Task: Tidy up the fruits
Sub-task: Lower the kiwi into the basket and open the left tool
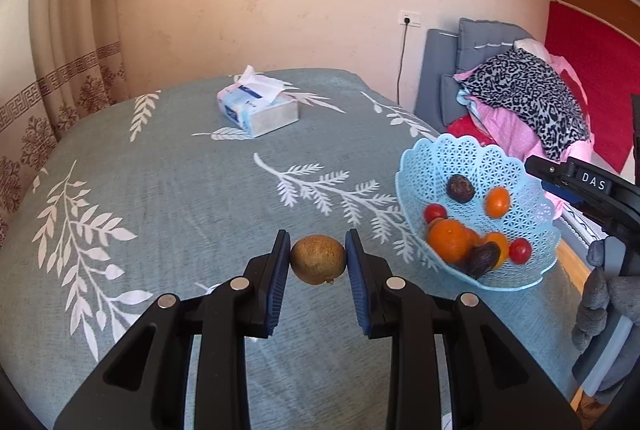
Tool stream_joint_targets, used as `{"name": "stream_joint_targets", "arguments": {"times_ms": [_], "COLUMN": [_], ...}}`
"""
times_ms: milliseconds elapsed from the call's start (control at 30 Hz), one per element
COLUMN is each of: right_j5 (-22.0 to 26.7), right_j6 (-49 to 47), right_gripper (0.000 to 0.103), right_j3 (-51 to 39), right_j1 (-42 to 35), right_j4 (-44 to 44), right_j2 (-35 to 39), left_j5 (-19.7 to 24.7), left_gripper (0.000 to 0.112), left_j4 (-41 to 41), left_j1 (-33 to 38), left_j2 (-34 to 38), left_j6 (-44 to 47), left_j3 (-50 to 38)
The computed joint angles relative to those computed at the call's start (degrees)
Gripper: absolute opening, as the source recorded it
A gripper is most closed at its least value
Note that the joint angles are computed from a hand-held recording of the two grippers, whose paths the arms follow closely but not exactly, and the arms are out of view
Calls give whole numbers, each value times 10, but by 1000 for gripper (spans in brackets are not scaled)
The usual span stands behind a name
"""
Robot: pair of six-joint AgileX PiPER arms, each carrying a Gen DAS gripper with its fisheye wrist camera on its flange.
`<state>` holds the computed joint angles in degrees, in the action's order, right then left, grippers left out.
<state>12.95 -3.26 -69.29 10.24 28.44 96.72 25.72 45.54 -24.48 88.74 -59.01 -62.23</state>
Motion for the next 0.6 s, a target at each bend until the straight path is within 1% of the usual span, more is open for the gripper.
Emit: {"name": "stream_joint_targets", "arguments": {"times_ms": [133, 267, 433, 600], "right_j5": [-4, -1, -3, 0], "right_j6": [37, 31, 24, 20], "right_gripper": [48, 48, 48, 48], "right_j3": [0, -2, -3, -7], "right_j1": [-9, -19, -26, -32], "right_j4": [-33, -22, -14, -4], "right_j2": [-2, 2, 3, 8], "left_j5": [-11, -13, -11, 3], "left_gripper": [29, 29, 29, 29], "left_j4": [-75, -150, -191, -284], "left_j1": [-6, -12, -23, -19], "left_j2": [41, 80, 118, 162], "left_j6": [86, 166, 218, 306], "left_j3": [-54, -103, -152, -208]}}
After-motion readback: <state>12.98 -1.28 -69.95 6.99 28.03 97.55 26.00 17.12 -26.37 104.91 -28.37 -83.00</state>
